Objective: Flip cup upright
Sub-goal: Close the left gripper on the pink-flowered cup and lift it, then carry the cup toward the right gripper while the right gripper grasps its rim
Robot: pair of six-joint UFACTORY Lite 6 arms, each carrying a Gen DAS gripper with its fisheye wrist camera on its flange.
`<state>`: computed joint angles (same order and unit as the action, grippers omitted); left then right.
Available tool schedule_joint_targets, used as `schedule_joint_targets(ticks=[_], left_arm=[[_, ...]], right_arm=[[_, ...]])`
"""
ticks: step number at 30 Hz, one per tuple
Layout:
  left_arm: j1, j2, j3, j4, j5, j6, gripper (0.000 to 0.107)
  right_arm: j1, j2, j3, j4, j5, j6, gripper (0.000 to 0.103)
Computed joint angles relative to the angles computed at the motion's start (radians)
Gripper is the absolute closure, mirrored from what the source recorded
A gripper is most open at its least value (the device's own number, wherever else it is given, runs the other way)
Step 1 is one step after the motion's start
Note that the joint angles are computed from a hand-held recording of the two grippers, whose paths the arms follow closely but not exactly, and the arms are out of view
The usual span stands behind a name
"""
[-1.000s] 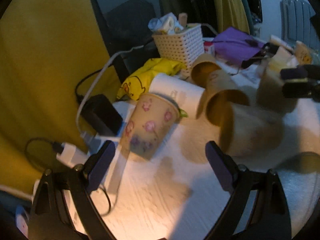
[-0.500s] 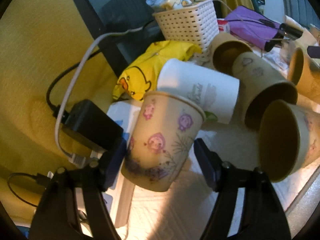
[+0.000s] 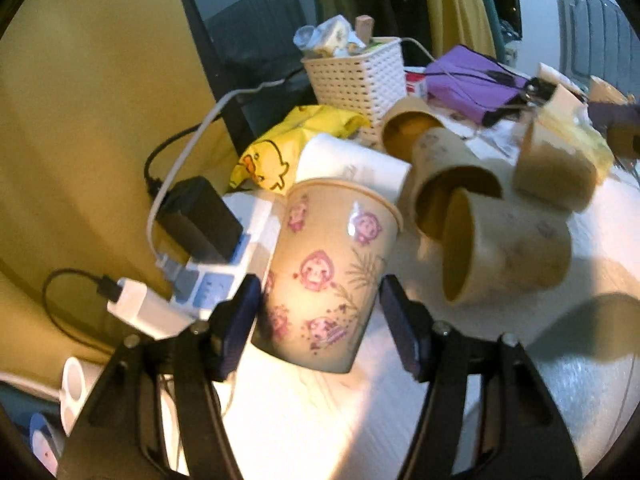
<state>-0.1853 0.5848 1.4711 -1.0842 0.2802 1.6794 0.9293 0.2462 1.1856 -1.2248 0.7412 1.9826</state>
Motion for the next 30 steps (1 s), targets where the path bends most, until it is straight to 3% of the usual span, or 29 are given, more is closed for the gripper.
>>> schedule_joint_targets(ticks=[6, 13, 25, 30], left_arm=[[0.060, -0.165, -0.164, -0.127, 0.128, 0.071, 0.044], [0.166, -0.579, -0.571, -0.272, 0.296, 0.240, 0.044], [0.522, -1.102, -1.057, -0.257, 0.679, 0.274, 0.044], [0.706, -1.213, -1.187, -0.201, 0.855, 0.304, 0.044]], right_arm=[[0.113, -0.032, 0.003, 0.043, 0.098, 0.006, 0.025], [0.224, -0.041, -0.024, 0.066, 0.130, 0.096, 0.025], [0.476, 0.009, 0.005, 0.005, 0.118, 0.337, 0.025], [0.560, 0.031, 0.025, -0.055, 0.117, 0.466, 0.024]])
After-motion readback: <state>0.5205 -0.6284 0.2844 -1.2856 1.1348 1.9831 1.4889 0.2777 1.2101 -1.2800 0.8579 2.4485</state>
